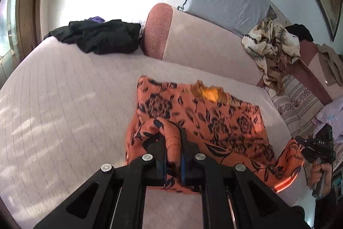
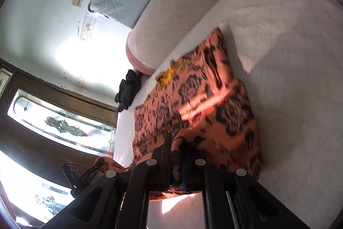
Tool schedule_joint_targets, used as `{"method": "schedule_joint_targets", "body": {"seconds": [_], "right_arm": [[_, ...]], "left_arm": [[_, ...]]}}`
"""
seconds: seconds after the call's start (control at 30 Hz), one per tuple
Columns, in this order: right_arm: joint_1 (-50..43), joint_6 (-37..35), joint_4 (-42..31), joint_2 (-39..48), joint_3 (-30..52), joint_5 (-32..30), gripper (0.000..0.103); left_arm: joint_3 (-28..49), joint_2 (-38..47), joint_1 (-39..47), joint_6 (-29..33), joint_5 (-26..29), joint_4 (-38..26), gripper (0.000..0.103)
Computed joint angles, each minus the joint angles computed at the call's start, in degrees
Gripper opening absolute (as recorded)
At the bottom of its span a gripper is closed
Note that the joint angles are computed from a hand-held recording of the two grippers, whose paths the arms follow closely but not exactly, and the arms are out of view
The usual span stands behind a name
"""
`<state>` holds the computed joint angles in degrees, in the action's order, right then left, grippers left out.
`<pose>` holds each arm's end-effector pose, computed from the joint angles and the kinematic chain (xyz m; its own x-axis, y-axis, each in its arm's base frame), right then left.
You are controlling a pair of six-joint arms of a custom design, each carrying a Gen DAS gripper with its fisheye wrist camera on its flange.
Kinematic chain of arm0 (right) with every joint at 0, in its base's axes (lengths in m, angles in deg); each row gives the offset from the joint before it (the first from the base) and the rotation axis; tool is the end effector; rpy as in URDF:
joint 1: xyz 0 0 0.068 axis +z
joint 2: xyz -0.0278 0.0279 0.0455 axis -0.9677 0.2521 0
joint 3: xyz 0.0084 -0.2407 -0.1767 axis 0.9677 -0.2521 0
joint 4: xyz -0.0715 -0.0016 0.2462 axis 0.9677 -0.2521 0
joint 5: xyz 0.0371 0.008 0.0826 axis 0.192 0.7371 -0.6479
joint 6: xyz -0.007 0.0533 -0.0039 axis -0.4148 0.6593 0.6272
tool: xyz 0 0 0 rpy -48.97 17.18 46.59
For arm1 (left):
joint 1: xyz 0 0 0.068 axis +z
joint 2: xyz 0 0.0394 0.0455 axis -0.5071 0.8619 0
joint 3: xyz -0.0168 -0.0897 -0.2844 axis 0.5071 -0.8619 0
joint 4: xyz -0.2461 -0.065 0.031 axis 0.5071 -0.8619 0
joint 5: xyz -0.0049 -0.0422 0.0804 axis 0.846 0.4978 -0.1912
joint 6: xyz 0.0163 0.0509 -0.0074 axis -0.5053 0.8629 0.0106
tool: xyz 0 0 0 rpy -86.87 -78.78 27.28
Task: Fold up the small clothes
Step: 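Lift the hem with both tools, fold it onto the collar, and release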
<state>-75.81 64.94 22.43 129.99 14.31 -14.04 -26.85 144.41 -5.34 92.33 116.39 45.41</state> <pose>0.3341 0.0243 0.2476 -0.8686 0.3461 -0.3546 -0.1069 0.5677 0.8162 0.2082 0.0799 0.3091 -0.6644 -0.2685 -0.6974 -0.0683 0.9511 -0.3011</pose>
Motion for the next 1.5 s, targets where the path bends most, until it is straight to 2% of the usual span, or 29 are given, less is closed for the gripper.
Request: {"method": "schedule_joint_targets", "body": {"seconds": [0.1,0.13,0.17,0.2,0.23,0.27,0.33,0.4,0.47,0.6,0.67,0.77,0.83,0.9,1.0,1.03,1.07,1.1,1.13,1.2,1.27,1.37,1.5], "right_arm": [[0.4,6.6,3.4,13.4,16.2,0.6,0.01],[0.8,8.2,4.0,18.4,21.6,0.9,0.01],[1.4,7.5,3.7,22.8,26.6,2.8,0.03],[2.0,6.6,1.9,26.8,31.1,4.9,0.052],[2.7,5.8,-1.0,29.6,34.1,7.9,0.083],[3.1,5.5,-2.7,30.2,34.2,11.7,0.083],[3.5,5.7,1.0,26.3,26.4,14.2,0.083],[4.1,2.6,5.2,18.5,16.0,16.2,0.083],[4.7,1.0,8.1,10.2,5.9,16.4,0.083],[7.0,6.6,11.8,0.1,-9.5,15.4,0.083],[8.6,10.8,15.5,0.7,-13.2,14.3,0.083],[11.5,17.4,21.4,5.0,-13.1,17.5,0.083],[12.8,22.4,23.5,7.5,-11.0,20.2,0.083],[13.5,26.1,24.2,10.4,-7.5,20.8,0.081],[14.7,31.5,23.8,14.1,-2.9,25.7,0.081],[14.9,32.9,24.0,15.0,-1.9,27.3,0.076],[14.9,34.0,24.3,16.0,-0.8,28.0,0.063],[14.8,34.2,24.1,17.3,0.6,28.2,0.052],[14.8,33.5,22.0,18.8,2.6,28.4,0.022],[14.2,32.4,20.2,20.8,5.3,27.2,0.017],[14.0,29.4,18.1,19.2,6.5,26.9,0.014],[14.0,23.4,14.2,12.8,7.4,27.5,0.012],[13.7,19.6,7.9,3.8,6.3,27.0,0.012]], "left_arm": [[5.2,13.0,-5.6,-6.9,-8.8,11.5,0.014],[6.1,17.7,-6.6,-9.3,-11.5,15.8,0.026],[8.8,23.6,-7.5,-9.2,-13.5,17.0,0.054],[12.1,29.3,-8.2,-8.9,-15.8,15.9,0.064],[14.2,33.4,-8.9,-9.3,-19.0,14.9,0.065],[14.9,35.6,-9.0,-8.8,-20.5,14.1,0.065],[12.6,34.4,-7.8,-7.6,-19.9,15.0,0.065],[4.3,26.9,-5.6,-8.0,-19.7,21.1,0.066],[-2.3,19.0,-2.3,-8.5,-17.1,21.9,0.073],[-13.4,6.5,3.7,-9.3,-7.1,18.5,0.074],[-17.4,4.9,2.6,-11.3,-6.9,19.1,0.075],[-18.7,10.8,-1.5,-15.3,-8.0,20.6,0.075],[-20.5,10.9,-5.0,-18.6,-12.6,26.1,0.078],[-18.0,13.9,-7.2,-20.3,-13.6,27.0,0.078],[-13.9,19.1,-9.8,-24.0,-16.6,27.8,0.077],[-13.1,20.2,-10.3,-24.0,-16.7,28.9,0.06],[-10.8,22.6,-10.2,-23.0,-15.2,27.6,0.021],[-8.5,24.6,-9.3,-23.2,-11.8,25.7,0.021],[-7.0,25.1,-8.7,-23.7,-10.9,24.3,0.019],[-5.5,22.2,-9.0,-21.9,-11.4,21.4,0.018],[-4.9,16.9,-9.3,-21.0,-11.7,19.2,0.018],[-3.3,9.3,-11.2,-21.1,-13.3,14.9,0.018],[-4.9,-4.1,-10.6,-21.5,-11.4,6.2,0.018]]}}
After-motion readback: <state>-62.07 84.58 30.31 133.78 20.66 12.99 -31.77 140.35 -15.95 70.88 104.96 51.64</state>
